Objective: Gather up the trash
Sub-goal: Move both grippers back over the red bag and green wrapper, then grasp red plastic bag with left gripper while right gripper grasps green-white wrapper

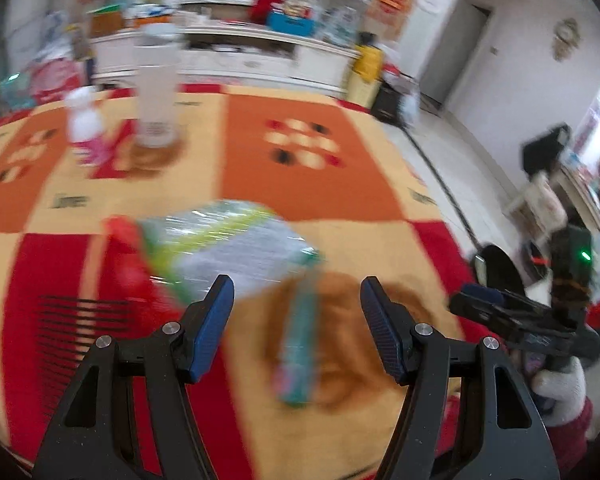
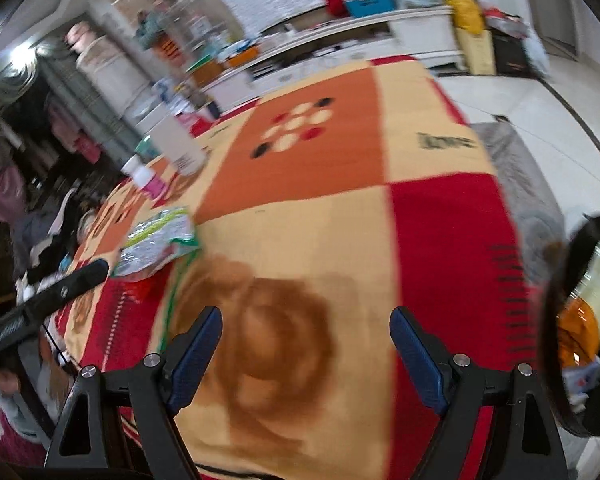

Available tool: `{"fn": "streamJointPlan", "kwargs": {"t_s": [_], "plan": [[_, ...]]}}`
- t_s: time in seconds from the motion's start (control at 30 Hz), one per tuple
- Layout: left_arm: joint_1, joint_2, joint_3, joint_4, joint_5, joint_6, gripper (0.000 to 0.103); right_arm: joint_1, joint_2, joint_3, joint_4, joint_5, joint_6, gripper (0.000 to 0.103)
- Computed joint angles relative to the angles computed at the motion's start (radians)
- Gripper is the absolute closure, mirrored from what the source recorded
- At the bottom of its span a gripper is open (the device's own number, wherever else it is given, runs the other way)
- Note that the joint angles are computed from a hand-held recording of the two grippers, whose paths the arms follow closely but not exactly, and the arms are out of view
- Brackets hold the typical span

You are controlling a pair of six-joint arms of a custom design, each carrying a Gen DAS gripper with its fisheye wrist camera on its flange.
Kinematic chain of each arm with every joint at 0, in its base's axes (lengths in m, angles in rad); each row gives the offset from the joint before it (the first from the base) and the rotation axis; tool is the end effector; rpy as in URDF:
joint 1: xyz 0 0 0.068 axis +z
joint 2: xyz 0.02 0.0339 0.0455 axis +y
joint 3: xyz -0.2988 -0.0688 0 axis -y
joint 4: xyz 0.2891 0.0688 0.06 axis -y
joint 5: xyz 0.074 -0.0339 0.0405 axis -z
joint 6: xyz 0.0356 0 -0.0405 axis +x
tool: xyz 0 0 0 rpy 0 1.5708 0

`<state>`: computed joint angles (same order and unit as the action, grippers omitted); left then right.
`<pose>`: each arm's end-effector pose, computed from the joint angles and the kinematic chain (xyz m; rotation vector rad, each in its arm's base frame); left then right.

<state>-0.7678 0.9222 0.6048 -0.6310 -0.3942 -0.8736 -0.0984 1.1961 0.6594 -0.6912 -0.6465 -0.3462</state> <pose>0.1499 -0.1257 0.2316 -0.2842 2.4169 -0.2409 0.2252 -0.0007 0.1989 -0.4664 2.5366 0.7430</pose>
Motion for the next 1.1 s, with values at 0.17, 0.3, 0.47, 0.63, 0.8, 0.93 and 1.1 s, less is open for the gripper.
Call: {"fn": "streamJointPlan", "kwargs": {"t_s": [0.17, 0.3, 0.47, 0.63, 0.8, 0.93, 1.1], "plan": [[0.310, -0.096, -0.061, -0.013, 0.093, 0.133, 0.038, 0.143, -0.021, -0.004, 0.052, 0.031, 0.106, 0.019], [0.545, 0.038, -0.049, 0.103, 0.247, 0.260, 0.038, 0.190, -0.031, 0.003, 0.062, 0.051, 0.142, 0.019], [0.538, 0.220, 0.008, 0.136, 0.316, 0.306, 0.039, 0.180, -0.034, 0.012, 0.053, 0.068, 0.138, 0.019], [0.372, 0.180, -0.010, 0.128, 0.385, 0.245, 0.039, 0.127, -0.007, 0.025, 0.051, 0.073, 0.121, 0.019], [0.167, 0.108, -0.034, 0.140, 0.402, 0.168, 0.039, 0.083, 0.007, 0.037, 0.046, 0.065, 0.125, 0.019], [0.108, 0.006, -0.056, 0.092, 0.387, 0.131, 0.038, 0.096, -0.004, 0.039, 0.033, 0.046, 0.139, 0.018], [0.099, -0.212, -0.084, -0.089, 0.224, 0.092, 0.038, 0.174, -0.002, 0.018, 0.068, 0.051, 0.187, 0.012]]}}
